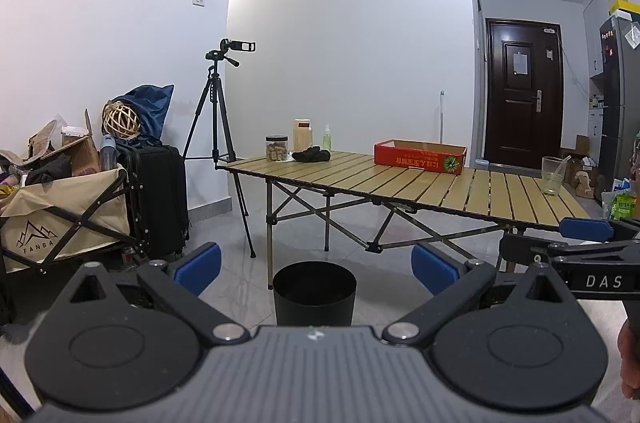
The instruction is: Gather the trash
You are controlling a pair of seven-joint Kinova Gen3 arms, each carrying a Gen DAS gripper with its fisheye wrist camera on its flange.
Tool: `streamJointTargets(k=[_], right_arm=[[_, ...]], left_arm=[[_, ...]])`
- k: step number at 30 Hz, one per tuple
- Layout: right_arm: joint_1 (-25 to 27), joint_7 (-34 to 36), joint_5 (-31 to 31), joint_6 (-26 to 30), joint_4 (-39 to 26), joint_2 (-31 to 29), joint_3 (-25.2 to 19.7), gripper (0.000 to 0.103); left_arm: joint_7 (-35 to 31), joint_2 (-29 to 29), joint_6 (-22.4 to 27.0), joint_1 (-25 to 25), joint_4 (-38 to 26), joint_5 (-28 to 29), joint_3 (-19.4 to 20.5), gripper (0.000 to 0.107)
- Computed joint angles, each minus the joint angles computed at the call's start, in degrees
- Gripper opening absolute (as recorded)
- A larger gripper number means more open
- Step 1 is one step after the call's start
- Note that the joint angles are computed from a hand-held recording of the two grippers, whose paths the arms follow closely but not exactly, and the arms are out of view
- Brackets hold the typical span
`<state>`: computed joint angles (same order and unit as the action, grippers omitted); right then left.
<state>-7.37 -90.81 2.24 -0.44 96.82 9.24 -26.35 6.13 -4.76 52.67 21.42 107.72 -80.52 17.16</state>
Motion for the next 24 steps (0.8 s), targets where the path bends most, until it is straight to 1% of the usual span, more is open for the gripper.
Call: streamJointTargets(k=[3,4,8,13,24], right_arm=[[-0.1,-0.17,0.03,-0.11,0.1,-0.07,0.13,0.096],[0.43,-0.12,0.22,0.13,-0.03,0.01,-0.45,0.096],[-1.14,-0.04,-0.15,0.2,-0.01,-0.22,1.26,0.096],[0.08,0.32,-0.33,0.58,-0.19,-0.15,0.04,0.096],[-0.84,1.55,-1.63,0.71,-0.24,-0.25,0.98,0.098]], left_arm=[[0.41,0.09,0.24,0.05,0.01,-0.21,0.07,0.103],[0.61,0.09,0.27,0.08,0.07,-0.33,0.06,0.103],[0.89,0.25,0.57,0.23,0.06,-0.5,0.09,0.103],[1.14,0.41,0.76,0.46,0.03,-0.85,-0.02,0.103],[1.15,0.3,0.6,0.55,0.16,-0.93,-0.19,0.103]])
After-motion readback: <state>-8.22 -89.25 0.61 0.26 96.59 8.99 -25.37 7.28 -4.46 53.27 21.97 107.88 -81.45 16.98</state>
